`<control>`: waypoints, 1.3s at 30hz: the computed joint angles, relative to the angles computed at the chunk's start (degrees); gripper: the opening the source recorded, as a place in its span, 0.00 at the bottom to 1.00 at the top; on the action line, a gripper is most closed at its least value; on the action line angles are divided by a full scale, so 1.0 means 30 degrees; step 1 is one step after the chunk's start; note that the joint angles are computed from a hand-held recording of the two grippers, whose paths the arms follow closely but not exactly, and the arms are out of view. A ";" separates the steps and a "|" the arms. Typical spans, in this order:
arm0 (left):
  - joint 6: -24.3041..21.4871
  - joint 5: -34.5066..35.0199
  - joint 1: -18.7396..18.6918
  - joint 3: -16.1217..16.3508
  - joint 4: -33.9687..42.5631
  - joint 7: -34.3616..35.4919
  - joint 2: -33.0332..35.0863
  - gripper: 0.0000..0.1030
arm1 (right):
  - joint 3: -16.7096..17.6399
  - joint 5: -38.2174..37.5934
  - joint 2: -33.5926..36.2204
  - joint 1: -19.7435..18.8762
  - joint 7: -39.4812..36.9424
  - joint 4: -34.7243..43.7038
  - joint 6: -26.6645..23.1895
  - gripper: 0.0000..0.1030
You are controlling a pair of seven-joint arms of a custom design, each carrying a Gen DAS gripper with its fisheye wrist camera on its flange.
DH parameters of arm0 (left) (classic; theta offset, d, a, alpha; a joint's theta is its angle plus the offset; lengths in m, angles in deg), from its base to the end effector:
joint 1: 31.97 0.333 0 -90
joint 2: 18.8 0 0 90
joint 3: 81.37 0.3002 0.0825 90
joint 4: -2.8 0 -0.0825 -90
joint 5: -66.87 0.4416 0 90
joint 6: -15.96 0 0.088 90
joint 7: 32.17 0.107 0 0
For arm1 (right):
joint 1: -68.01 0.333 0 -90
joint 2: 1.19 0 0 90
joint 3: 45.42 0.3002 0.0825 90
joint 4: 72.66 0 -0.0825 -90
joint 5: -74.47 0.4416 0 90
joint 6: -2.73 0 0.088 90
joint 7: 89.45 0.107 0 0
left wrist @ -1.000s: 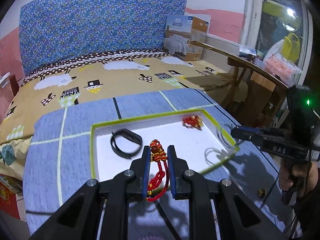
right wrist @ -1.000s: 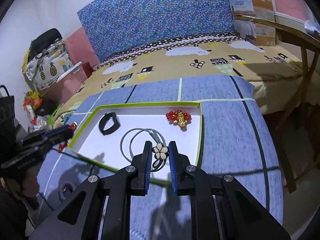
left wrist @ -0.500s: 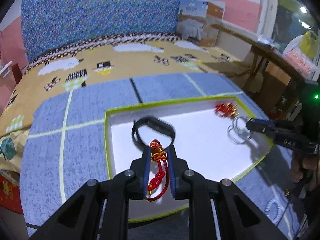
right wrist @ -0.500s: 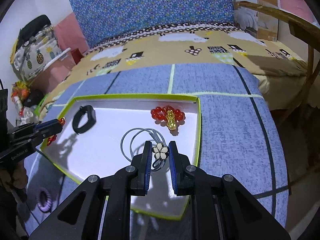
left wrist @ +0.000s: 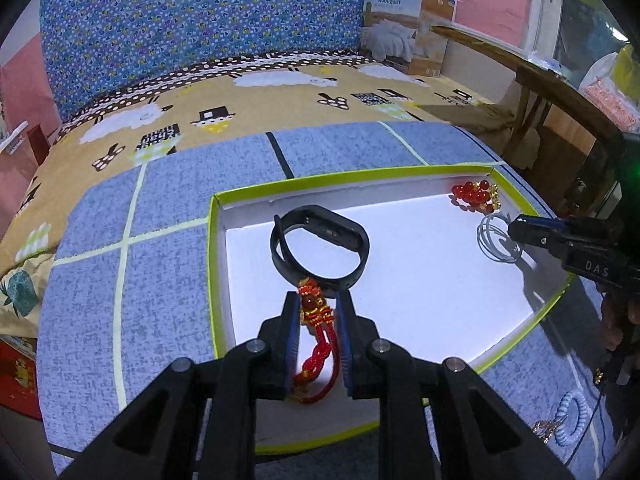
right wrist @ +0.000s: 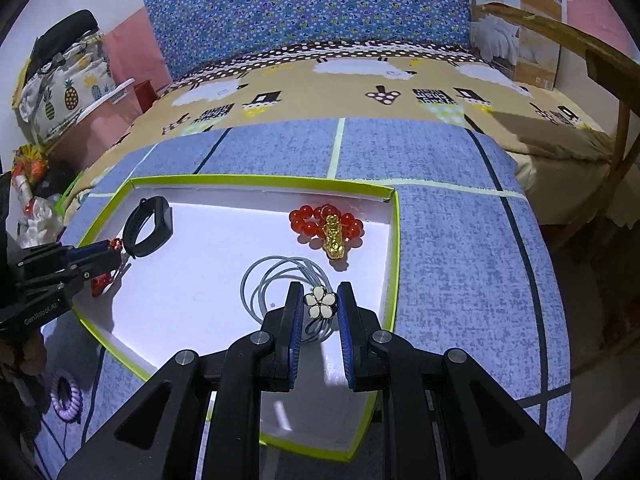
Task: Organize jewelry
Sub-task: 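Carry the tassel and flower charm into the green box and open both tools, then move the left tool to the purple coil bracelet while the right tool moves to the gold nugget charm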
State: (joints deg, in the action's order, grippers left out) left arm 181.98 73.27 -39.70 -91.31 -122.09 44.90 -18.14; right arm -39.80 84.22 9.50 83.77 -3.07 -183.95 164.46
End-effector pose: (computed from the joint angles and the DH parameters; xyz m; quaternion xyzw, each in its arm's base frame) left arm 0.5977 -0.1972 0.4181 -0.6008 0.7203 -0.2850 0.1976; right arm 0.6472 0.2413 0.4226 -0.7517 0.5627 -0.1505 0.3093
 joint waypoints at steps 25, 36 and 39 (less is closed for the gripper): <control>0.3113 -0.4040 -0.1717 0.0395 -0.6929 0.1929 -0.7348 0.32 | -0.1013 0.6872 -0.7457 0.2323 -0.4970 -0.7422 0.2763 0.22; 0.3033 -0.3151 -0.1859 -0.0402 -1.0571 -0.0187 -1.1087 0.32 | -0.1564 0.5081 -1.1429 0.3719 -0.2588 -1.2062 0.3695 0.22; 0.2838 -0.2971 -0.1792 -0.0709 -1.1348 -0.0907 -1.1850 0.32 | -0.1690 0.4285 -1.1971 0.3950 -0.1842 -1.2767 0.3902 0.22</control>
